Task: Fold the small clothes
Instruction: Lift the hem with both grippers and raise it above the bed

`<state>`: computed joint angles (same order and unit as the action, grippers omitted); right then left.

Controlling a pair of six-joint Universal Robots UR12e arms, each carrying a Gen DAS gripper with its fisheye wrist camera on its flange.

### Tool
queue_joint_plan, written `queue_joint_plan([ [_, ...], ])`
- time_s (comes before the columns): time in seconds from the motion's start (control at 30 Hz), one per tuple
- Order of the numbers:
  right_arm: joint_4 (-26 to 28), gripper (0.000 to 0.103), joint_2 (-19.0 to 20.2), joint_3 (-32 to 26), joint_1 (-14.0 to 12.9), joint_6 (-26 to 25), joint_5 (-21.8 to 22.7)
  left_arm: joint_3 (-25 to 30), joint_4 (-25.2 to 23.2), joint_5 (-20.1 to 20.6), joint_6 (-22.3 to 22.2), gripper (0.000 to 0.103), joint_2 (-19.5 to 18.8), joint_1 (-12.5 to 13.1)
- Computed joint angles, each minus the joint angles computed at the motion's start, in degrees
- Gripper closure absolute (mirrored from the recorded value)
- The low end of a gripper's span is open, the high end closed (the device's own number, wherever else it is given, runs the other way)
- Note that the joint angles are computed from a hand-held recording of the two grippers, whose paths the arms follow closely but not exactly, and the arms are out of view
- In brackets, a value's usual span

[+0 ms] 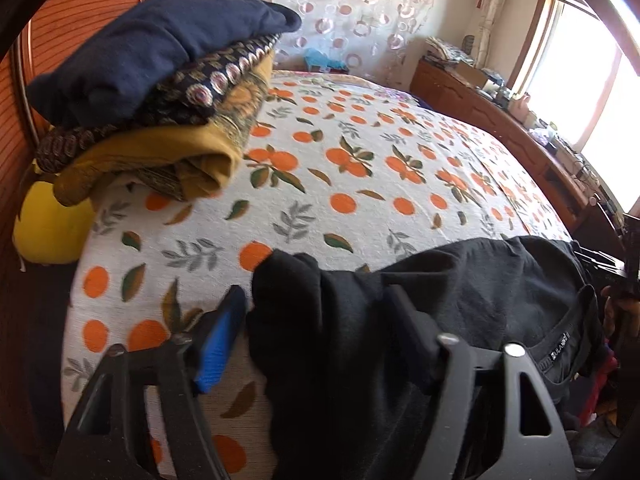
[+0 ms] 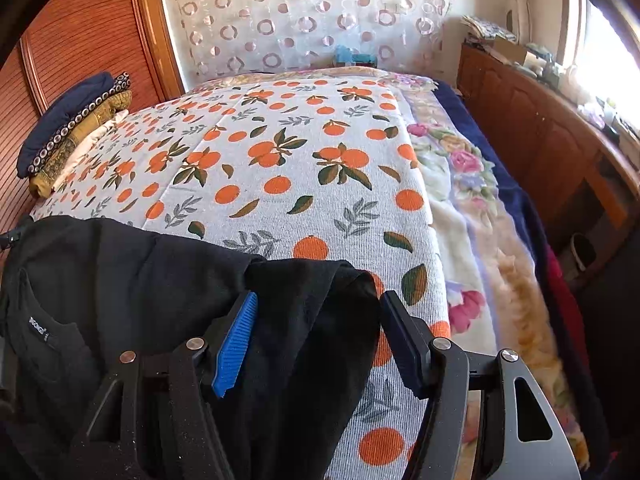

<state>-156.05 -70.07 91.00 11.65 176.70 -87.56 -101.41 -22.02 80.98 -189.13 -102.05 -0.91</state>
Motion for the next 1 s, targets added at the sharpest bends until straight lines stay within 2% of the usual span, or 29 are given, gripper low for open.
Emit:
queue_joint_plan([
  [0.17, 0.1, 0.038, 0.1, 0.0, 0.0, -1.0, 0.0, -0.5, 1.0, -0.2, -0.4, 0.048, 0.1, -0.2],
  [0.3, -0.9, 0.06, 0.1, 0.5, 0.4, -1.7, 0.3, -0.6, 1.6, -0.6, 0.0, 0.05, 0.1, -0.1],
  [0.33, -1.1, 0.063, 0.0, 0.7, 0.6, -2.0, -0.2, -0.6, 1.6, -0.8, 0.4, 0.055, 0.1, -0.1],
  [0.4, -0.7, 0.086, -0.3, 0.9, 0.4, -2.4, 1.2, -0.4, 1.3, -1.5, 0.4, 0.067, -0.1, 0.0],
  [0.47, -0.5, 0.093, -0.5, 1.1, 0.4, -2.5, 2.2, -0.4, 1.2, -2.6, 0.5, 0.087, 0.0, 0.0],
  [0.57, -1.9, 0.094, -1.2, 2.1, 0.6, -3.1, 2.8, -0.9, 2.1, -1.2, 1.6, 0.09, 0.7, -1.0],
  [0.67, -4.7, 0.094, -2.7, 3.8, 0.2, -2.5, 4.7, -2.6, 6.8, -1.5, 0.8, 0.091, 2.6, -1.6],
  [0.73, -7.0, 0.094, -4.2, 5.1, 0.1, -2.7, 4.3, -3.6, 10.1, -1.6, 0.7, 0.091, 4.3, -1.9],
  [1.0, -13.1, 0.095, -10.6, 7.8, -0.7, -6.5, 4.1, -3.7, 17.6, -1.9, 3.2, 0.091, 9.0, -2.9],
])
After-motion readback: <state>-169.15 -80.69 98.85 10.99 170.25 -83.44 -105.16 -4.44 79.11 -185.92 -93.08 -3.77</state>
